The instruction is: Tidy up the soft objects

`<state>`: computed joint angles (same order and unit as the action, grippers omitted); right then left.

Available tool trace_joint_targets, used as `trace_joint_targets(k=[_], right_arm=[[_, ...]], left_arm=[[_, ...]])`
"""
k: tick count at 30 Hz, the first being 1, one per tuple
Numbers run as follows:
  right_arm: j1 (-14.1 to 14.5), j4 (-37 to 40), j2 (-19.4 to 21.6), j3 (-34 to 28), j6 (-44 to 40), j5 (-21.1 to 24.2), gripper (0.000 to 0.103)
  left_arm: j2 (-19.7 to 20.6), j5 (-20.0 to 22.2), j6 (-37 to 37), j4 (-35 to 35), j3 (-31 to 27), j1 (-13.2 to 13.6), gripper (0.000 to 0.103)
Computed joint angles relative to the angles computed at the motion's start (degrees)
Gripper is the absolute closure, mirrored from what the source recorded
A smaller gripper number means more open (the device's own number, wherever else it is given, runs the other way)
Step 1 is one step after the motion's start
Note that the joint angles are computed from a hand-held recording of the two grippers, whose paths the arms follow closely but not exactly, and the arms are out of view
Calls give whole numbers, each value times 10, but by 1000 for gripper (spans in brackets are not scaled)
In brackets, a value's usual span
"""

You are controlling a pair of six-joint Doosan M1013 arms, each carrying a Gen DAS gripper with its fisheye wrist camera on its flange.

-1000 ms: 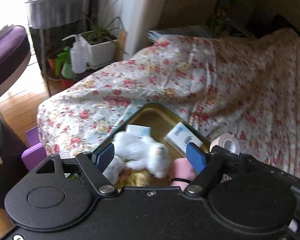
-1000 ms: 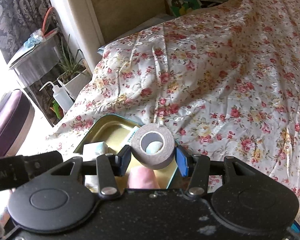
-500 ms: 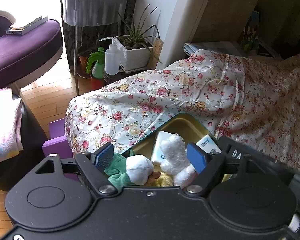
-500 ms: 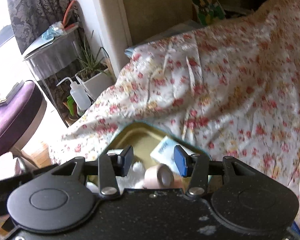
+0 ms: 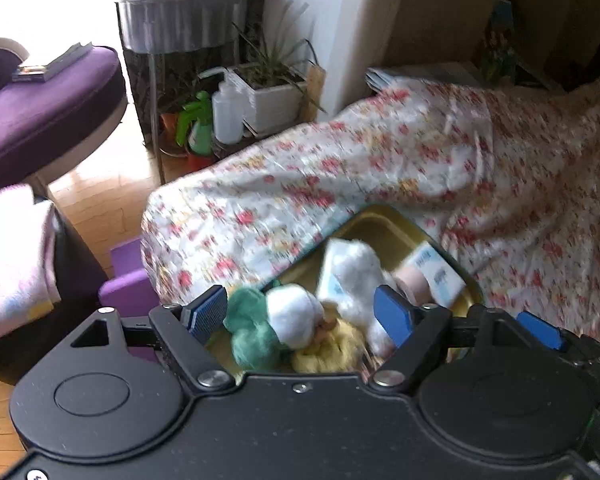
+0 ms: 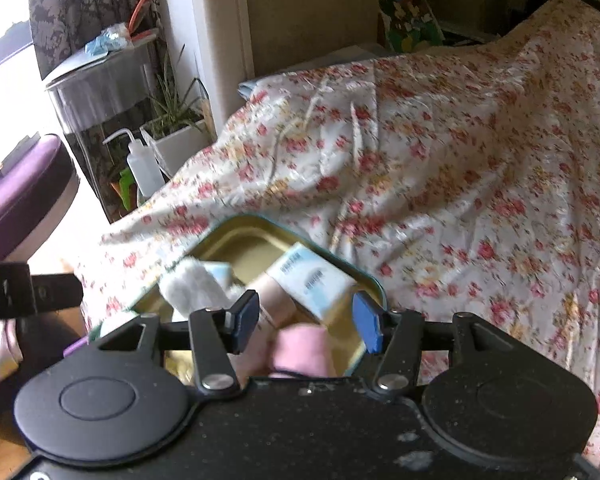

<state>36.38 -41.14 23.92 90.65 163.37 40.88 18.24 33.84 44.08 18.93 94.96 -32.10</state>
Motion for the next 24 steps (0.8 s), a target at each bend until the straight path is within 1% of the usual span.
trace_joint_targets(k=[3,4,5,6,7,9,12,14,16,17,18,20,23,24], right_arm=[[4,-11,-16,26,18,-3,47],[6,-17,-21,35,23,-3,46],[9,-24,-26,43,27,-1,43],[11,-30,-30,49,32,-1,37],[14,-39,-35,58,39,-3,34],[19,-51,-43,72,50,-6,25],[24,-70,-53,92,69,-7,21],[26,-86,-58,105,84,-10,16],[28,-105,-63,116,100,-10,16],[29,-113,-64,121,109,-8,13],[29,-124,-66,126,121,-8,7],[31,-152,-72,140,157,-13,1],[31,-163,-77,152,168,-25,0],[30,-163,-77,154,169,-30,0]], left_arm=[[-6,-11,61,-50,15,-7,27],[-8,-12,66,-47,20,-12,27],[-9,-12,62,-34,24,-18,27],[-11,-11,53,-16,28,-24,27],[-12,-10,42,2,31,-29,26],[-16,-10,12,30,40,-35,26],[-20,-11,-15,41,54,-39,25],[-22,-8,-49,73,65,-46,25],[-20,0,-86,109,72,-54,24],[-19,2,-96,119,74,-57,24],[-18,6,-109,131,77,-60,24],[-16,12,-131,151,80,-65,24],[-15,16,-146,162,81,-69,22],[-14,18,-153,170,80,-71,20]])
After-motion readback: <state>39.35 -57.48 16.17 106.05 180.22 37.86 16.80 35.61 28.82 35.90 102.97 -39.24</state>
